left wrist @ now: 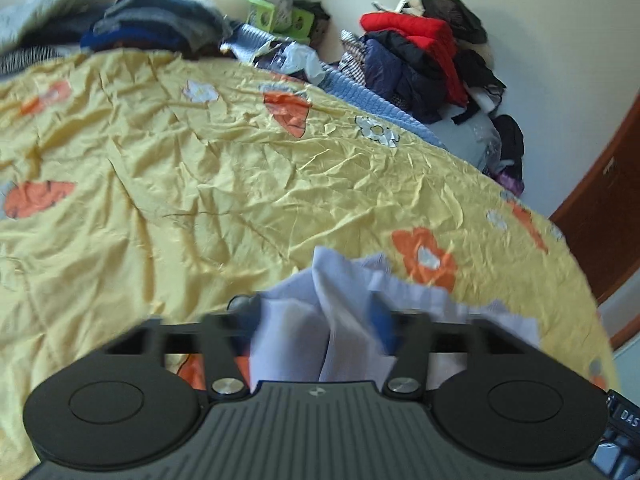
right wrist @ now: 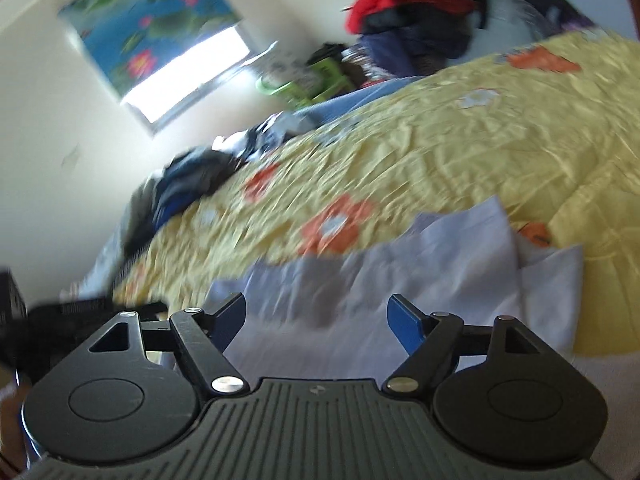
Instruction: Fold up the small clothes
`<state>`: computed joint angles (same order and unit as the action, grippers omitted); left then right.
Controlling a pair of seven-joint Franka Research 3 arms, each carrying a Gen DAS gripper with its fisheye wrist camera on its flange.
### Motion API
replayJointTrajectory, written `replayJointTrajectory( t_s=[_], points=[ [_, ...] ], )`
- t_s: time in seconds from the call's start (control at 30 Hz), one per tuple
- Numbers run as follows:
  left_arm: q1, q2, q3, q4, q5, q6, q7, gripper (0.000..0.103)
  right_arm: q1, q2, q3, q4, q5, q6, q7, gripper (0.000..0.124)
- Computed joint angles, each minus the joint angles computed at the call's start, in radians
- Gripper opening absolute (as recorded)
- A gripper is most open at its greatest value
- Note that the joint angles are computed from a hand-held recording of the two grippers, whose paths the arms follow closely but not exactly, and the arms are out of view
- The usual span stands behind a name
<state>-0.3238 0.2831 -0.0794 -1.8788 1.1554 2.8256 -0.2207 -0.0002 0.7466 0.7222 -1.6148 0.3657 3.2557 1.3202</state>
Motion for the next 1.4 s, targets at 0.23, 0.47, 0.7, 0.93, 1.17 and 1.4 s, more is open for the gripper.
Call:
replayJointTrajectory(
  t_s=[0.23,0.47,0.7,0.93,1.17,1.4],
  points=[
    [-0.094,-0.067,-0.070,-0.078,0.258,-0.270,-0.101,0.085,0.303,-0.230,-0.323,-0.236,-0.016,0.068,0.017,0.085],
    [-0.103,-0.074,-0.124,-0.142,0.233,-0.283,-0.142,0.085,0.703,-0.320,-0.723,-0.381,0.129,0.156,0.042,0.091],
    [-0.109,-0.068,-0.134,-0.171,0.216,-0.252,-0.166,0.085,0.748,-0.335,-0.748,-0.442,0.207,0.206,-0.006,0.092],
    [-0.122,-0.069,-0.136,-0.188,0.216,-0.264,-0.176,0.085,0.754,-0.344,-0.733,-0.460,0.273,0.225,-0.063,0.093],
    [-0.124,-0.080,-0.139,-0.206,0.228,-0.267,-0.183,0.085,0.766,-0.364,-0.728,-0.483,0.332,0.231,-0.112,0.093],
    [-0.121,-0.131,-0.153,-0.265,0.256,-0.326,-0.228,0.094,0.756,-0.385,-0.679,-0.515,0.344,0.276,-0.153,0.093]
  ],
)
